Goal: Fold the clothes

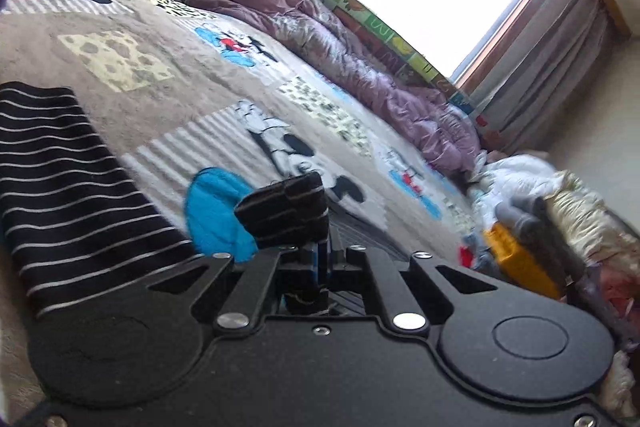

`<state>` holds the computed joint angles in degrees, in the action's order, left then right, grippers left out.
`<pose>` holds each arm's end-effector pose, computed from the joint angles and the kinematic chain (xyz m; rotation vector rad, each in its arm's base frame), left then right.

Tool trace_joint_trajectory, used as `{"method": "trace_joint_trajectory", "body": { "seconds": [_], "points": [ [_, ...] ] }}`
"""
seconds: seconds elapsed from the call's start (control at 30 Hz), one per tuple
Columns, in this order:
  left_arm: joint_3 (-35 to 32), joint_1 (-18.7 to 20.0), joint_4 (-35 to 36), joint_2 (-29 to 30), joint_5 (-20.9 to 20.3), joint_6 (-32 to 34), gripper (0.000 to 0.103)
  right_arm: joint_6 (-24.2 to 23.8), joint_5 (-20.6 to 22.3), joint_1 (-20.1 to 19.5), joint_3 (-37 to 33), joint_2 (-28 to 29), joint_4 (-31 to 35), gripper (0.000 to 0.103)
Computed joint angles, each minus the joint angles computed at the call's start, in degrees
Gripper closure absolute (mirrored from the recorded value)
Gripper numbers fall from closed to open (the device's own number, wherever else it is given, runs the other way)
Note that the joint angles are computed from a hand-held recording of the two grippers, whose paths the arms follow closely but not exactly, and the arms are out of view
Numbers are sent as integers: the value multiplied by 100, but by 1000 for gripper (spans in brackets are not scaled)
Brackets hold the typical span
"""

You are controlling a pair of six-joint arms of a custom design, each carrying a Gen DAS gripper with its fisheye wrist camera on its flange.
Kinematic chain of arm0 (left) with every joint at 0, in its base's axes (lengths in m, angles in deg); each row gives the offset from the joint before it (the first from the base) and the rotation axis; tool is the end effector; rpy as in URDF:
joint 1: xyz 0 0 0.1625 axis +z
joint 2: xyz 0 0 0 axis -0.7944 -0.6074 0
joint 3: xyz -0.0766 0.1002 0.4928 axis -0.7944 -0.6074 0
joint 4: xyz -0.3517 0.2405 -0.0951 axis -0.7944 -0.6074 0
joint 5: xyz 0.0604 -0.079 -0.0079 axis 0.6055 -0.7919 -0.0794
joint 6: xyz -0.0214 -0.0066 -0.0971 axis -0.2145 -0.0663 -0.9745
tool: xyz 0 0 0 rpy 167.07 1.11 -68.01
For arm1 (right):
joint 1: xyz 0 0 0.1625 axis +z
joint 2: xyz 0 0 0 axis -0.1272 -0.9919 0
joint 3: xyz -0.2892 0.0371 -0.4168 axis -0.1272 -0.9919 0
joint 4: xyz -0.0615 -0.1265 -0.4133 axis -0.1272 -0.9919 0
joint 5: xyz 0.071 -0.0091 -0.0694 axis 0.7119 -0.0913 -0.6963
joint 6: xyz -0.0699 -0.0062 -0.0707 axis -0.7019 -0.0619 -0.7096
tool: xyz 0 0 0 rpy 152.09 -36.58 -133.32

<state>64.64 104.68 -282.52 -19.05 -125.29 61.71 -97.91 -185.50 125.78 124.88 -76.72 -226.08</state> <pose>-0.0173 -0.3488 0.3664 -0.0146 2.4601 -1.6871 0.2547 -0.2412 0.0364 1.5429 -2.1240 0.9341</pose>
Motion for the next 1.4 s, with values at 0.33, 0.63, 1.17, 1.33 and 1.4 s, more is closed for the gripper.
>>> {"method": "trace_joint_trajectory", "body": {
  "seconds": [0.33,0.63,1.17,1.33,1.4],
  "points": [
    [-753,-197,244,406,-833,-354,102,615,532,-437,44,-260,752,44],
    [-1524,-107,413,1510,-978,-339,102,759,868,-650,148,-359,799,44],
    [-2189,113,739,2707,-640,-46,102,1150,1665,-1209,321,-746,1280,44],
    [-2344,145,901,2939,-530,188,102,1136,1594,-1138,288,-699,1286,42],
    [-2392,137,951,3028,-450,287,102,1163,1606,-1134,283,-710,1319,42]
  ]
}}
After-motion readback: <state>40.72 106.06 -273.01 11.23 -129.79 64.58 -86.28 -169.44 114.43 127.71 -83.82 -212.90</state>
